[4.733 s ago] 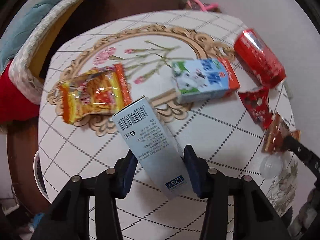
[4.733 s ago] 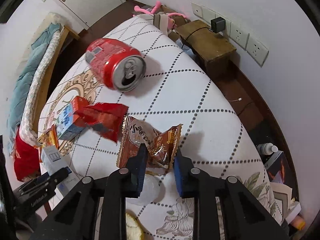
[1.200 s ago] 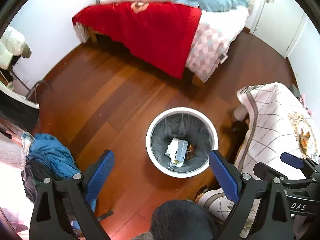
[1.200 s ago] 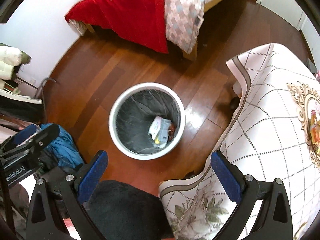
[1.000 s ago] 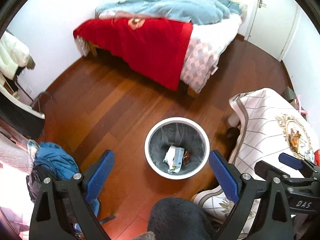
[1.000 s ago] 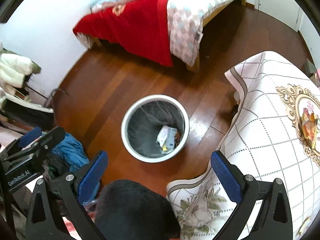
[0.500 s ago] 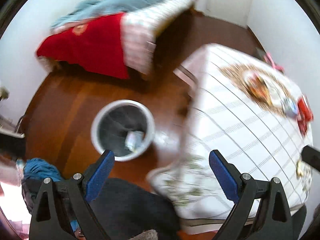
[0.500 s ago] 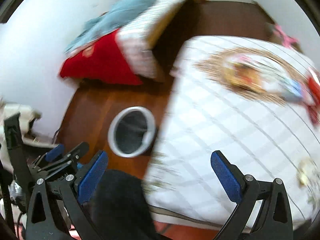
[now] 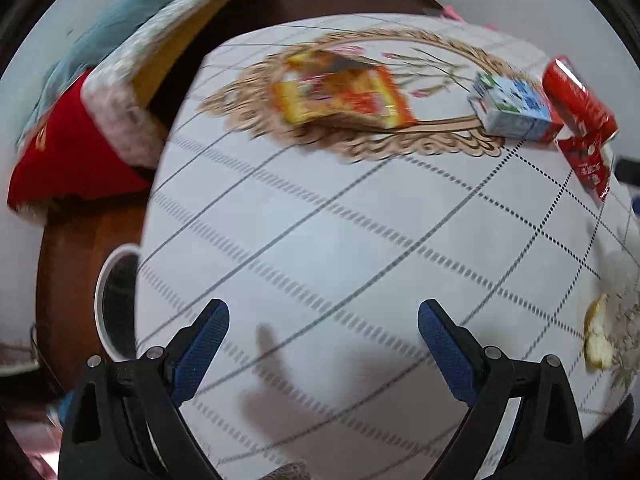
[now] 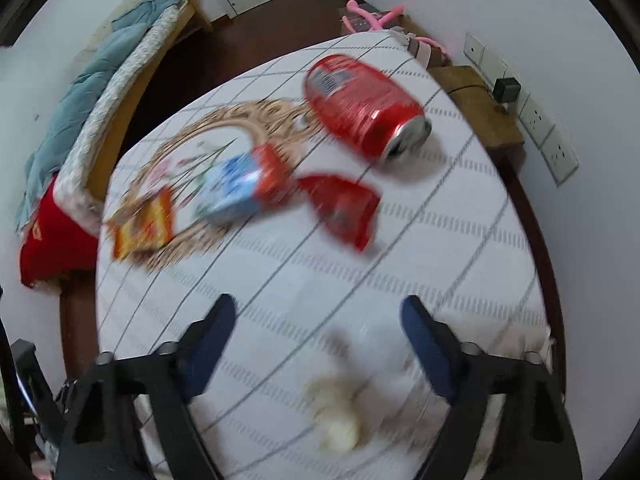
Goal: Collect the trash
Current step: 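Grasp the Pure Milk carton with the left tool while the right grasps the red wrapper, then carry the carton and wrapper over the white bin and open both tools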
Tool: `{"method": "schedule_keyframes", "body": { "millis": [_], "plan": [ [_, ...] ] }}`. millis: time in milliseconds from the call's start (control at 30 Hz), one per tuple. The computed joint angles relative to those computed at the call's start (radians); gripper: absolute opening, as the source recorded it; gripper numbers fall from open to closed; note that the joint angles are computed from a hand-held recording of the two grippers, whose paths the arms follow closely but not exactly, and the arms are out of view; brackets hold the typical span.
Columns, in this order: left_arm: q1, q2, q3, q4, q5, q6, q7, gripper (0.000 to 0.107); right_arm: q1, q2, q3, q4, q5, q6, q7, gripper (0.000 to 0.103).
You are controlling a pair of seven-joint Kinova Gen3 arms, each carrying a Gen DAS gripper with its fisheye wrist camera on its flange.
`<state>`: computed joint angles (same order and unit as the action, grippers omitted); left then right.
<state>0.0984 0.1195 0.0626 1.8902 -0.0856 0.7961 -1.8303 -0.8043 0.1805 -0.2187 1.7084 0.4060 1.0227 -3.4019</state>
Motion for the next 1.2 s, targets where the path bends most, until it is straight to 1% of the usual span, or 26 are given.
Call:
{"method": "schedule_keyframes", "body": {
  "millis": [67, 133, 167, 233, 267, 300, 333, 367, 433, 500, 533, 567, 633, 700, 733, 767, 800, 833, 900, 933, 1000, 1033, 1067, 1100, 1133, 1200],
  "plan": [
    [0.039, 0.031, 0.018, -0.027, -0.047, -0.005, 0.032, 0.097, 0.053, 0.008, 0.018, 0.025, -0.020, -0.056, 0.077, 0.082],
    [0.064, 0.042, 0.029, -0.047, -0.074, -0.016, 0.022, 0.097, 0.084, 0.021, 0.031, 0.035, -0.024, -0.093, 0.137, 0.082],
    [0.094, 0.048, 0.023, -0.060, -0.091, -0.025, 0.011, 0.097, 0.093, 0.034, 0.037, 0.039, -0.018, -0.109, 0.164, 0.080],
    [0.152, 0.061, -0.008, -0.090, -0.089, -0.032, -0.034, 0.097, 0.109, 0.055, 0.046, 0.034, -0.026, -0.133, 0.215, 0.073],
    [0.161, 0.074, -0.005, -0.118, -0.073, -0.025, -0.074, 0.097, 0.117, 0.062, 0.052, 0.039, -0.034, -0.153, 0.234, 0.062],
    [0.162, 0.096, 0.016, -0.163, -0.059, -0.003, -0.115, 0.097, 0.118, 0.064, 0.058, 0.044, -0.038, -0.165, 0.240, 0.047],
    [0.148, 0.115, 0.047, -0.203, -0.042, 0.020, -0.156, 0.097, 0.119, 0.069, 0.062, 0.045, -0.038, -0.163, 0.243, 0.042],
    [0.135, 0.126, 0.067, -0.227, -0.020, 0.033, -0.196, 0.096, 0.110, 0.059, 0.073, 0.061, -0.030, -0.176, 0.229, 0.040],
    [0.099, 0.170, 0.151, -0.309, -0.006, 0.085, -0.278, 0.096, 0.099, 0.040, 0.083, 0.086, -0.016, -0.181, 0.187, 0.035],
    [0.073, 0.206, 0.233, -0.364, -0.014, 0.126, -0.359, 0.096, 0.087, 0.009, 0.081, 0.117, -0.004, -0.186, 0.123, 0.026],
    [0.076, 0.225, 0.257, -0.384, -0.023, 0.139, -0.400, 0.096, 0.085, -0.006, 0.076, 0.129, -0.006, -0.181, 0.088, 0.026],
    [0.098, 0.245, 0.263, -0.398, -0.045, 0.142, -0.435, 0.096, 0.084, -0.020, 0.073, 0.141, -0.012, -0.175, 0.059, 0.026],
    [0.160, 0.282, 0.232, -0.431, -0.070, 0.164, -0.470, 0.096, 0.100, -0.045, 0.057, 0.172, -0.023, -0.191, 0.016, 0.026],
    [0.241, 0.320, 0.157, -0.474, -0.056, 0.205, -0.508, 0.096, 0.120, -0.055, 0.044, 0.190, -0.042, -0.204, 0.007, 0.026],
    [0.277, 0.348, 0.123, -0.505, -0.042, 0.242, -0.526, 0.096, 0.128, -0.057, 0.040, 0.196, -0.047, -0.208, 0.005, 0.026],
    [0.298, 0.372, 0.108, -0.529, -0.036, 0.273, -0.536, 0.096, 0.137, -0.056, 0.037, 0.196, -0.056, -0.207, 0.012, 0.026],
    [0.305, 0.388, 0.110, -0.544, -0.038, 0.288, -0.533, 0.094, 0.144, -0.055, 0.034, 0.197, -0.062, -0.212, 0.018, 0.026],
    [0.307, 0.390, 0.108, -0.545, -0.028, 0.287, -0.532, 0.088, 0.152, -0.054, 0.033, 0.196, -0.070, -0.216, 0.027, 0.026],
    [0.284, 0.398, 0.121, -0.570, 0.024, 0.316, -0.536, 0.069, 0.158, -0.051, 0.031, 0.189, -0.077, -0.210, 0.042, 0.026],
    [0.284, 0.403, 0.111, -0.589, 0.047, 0.343, -0.517, 0.065, 0.158, -0.047, 0.030, 0.182, -0.075, -0.204, 0.047, 0.025],
    [0.267, 0.394, 0.110, -0.592, 0.094, 0.368, -0.494, 0.061, 0.161, -0.044, 0.030, 0.178, -0.080, -0.208, 0.058, 0.025],
    [0.261, 0.382, 0.104, -0.575, 0.110, 0.364, -0.471, 0.060, 0.160, -0.042, 0.030, 0.175, -0.081, -0.210, 0.061, 0.024],
    [0.244, 0.367, 0.117, -0.549, 0.111, 0.343, -0.449, 0.059, 0.158, -0.039, 0.030, 0.171, -0.079, -0.210, 0.063, 0.024],
    [0.231, 0.339, 0.119, -0.508, 0.124, 0.307, -0.416, 0.058, 0.155, -0.038, 0.030, 0.168, -0.077, -0.208, 0.061, 0.023],
    [0.237, 0.322, 0.103, -0.482, 0.131, 0.283, -0.392, 0.058, 0.151, -0.036, 0.029, 0.164, -0.074, -0.208, 0.061, 0.023],
    [0.267, 0.274, 0.040, -0.419, 0.144, 0.228, -0.315, 0.057, 0.141, -0.036, 0.027, 0.159, -0.068, -0.207, 0.058, 0.022]
  ]
}}
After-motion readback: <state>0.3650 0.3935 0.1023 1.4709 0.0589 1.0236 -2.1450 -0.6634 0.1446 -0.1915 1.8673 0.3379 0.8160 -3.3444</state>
